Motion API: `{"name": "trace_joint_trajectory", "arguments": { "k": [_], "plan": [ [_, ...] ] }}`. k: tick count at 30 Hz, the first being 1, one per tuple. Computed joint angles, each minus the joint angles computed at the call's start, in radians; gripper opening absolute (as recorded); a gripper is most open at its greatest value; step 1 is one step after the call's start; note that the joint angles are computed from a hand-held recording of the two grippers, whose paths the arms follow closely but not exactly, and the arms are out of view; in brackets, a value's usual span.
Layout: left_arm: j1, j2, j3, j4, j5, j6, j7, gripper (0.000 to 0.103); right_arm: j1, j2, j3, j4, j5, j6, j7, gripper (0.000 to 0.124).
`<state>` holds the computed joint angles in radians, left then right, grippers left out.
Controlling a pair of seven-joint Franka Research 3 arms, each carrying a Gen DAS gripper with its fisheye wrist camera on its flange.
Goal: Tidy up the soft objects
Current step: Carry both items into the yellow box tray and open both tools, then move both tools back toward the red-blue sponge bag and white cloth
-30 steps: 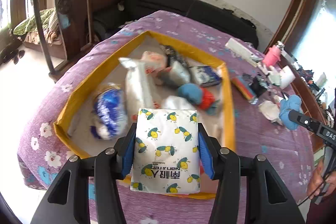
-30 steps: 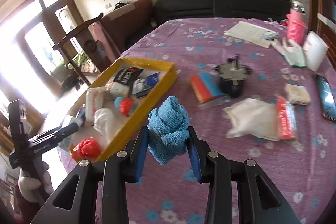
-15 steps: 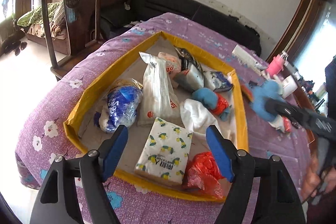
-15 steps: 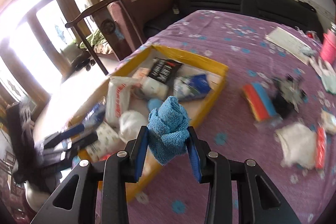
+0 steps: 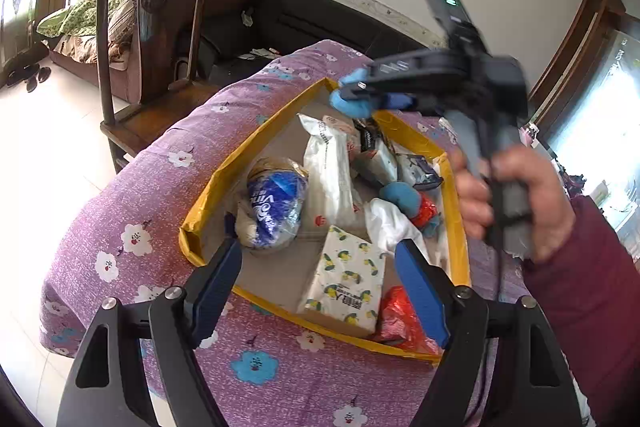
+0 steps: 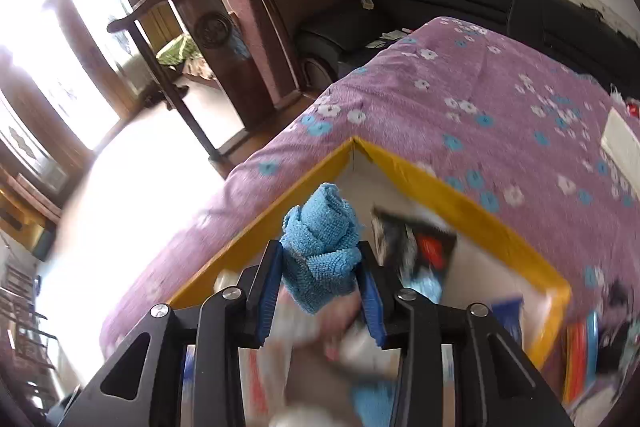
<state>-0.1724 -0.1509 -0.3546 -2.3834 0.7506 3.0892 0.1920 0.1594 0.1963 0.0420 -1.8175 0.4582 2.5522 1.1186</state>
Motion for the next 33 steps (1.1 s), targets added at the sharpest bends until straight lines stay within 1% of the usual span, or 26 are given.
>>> {"name": "trace_joint_trajectory", "arguments": {
  "k": [1,3,5,6,9,13,16,19,20,21,23,25,28,31,33],
  "plan": [
    [-0.001,-0.002,0.001,-0.004,-0.002,0.003,-0.001,0.078,0.010,0.015,-0.005,0.015,-0.031,0.013,0.022,0.043],
    [0.004,0.001,-0.001,-0.002,0.001,0.008,-0.007,0.078,0.038,0.032,-0.022,0.024,-0.123,0.058,0.083,0.057],
    [0.012,0.008,-0.006,0.001,0.014,0.012,-0.020,0.079,0.031,0.022,-0.018,0.009,-0.128,0.088,0.074,0.067],
    [0.010,0.012,-0.006,0.005,0.014,0.010,-0.021,0.080,0.023,0.006,-0.012,-0.011,-0.114,0.104,0.059,0.070],
    [-0.007,0.026,0.003,0.017,0.000,0.003,-0.012,0.080,0.003,-0.050,-0.015,-0.075,-0.085,0.138,0.031,0.071],
    [-0.017,0.024,-0.008,0.038,0.032,-0.013,-0.033,0.081,-0.040,-0.183,-0.034,-0.213,0.028,0.162,-0.076,0.071],
    [-0.022,0.021,-0.020,0.053,0.070,-0.024,-0.065,0.084,-0.068,-0.291,-0.079,-0.318,0.103,0.165,-0.151,0.074],
    [-0.041,0.035,-0.027,0.083,0.102,-0.038,-0.088,0.085,-0.107,-0.387,-0.140,-0.407,0.149,0.161,-0.184,0.079],
    [-0.054,0.043,-0.027,0.095,0.105,-0.044,-0.086,0.085,-0.126,-0.411,-0.161,-0.432,0.153,0.159,-0.184,0.082],
    [-0.070,0.055,-0.027,0.110,0.103,-0.050,-0.079,0.085,-0.147,-0.427,-0.177,-0.452,0.146,0.157,-0.178,0.083],
    [-0.104,0.080,-0.022,0.138,0.093,-0.057,-0.059,0.085,-0.193,-0.439,-0.193,-0.477,0.107,0.156,-0.142,0.083],
    [-0.142,0.110,-0.019,0.175,0.090,-0.070,-0.040,0.085,-0.226,-0.436,-0.213,-0.488,0.091,0.131,-0.117,0.083],
    [-0.199,0.148,-0.010,0.223,0.073,-0.091,0.009,0.085,-0.242,-0.426,-0.248,-0.495,0.144,0.090,-0.154,0.083],
    [-0.246,0.171,0.001,0.259,0.055,-0.123,0.048,0.085,-0.244,-0.403,-0.244,-0.491,0.163,0.065,-0.204,0.083],
    [-0.268,0.176,0.009,0.271,0.048,-0.140,0.059,0.085,-0.238,-0.382,-0.227,-0.485,0.169,0.067,-0.229,0.083]
  ]
}}
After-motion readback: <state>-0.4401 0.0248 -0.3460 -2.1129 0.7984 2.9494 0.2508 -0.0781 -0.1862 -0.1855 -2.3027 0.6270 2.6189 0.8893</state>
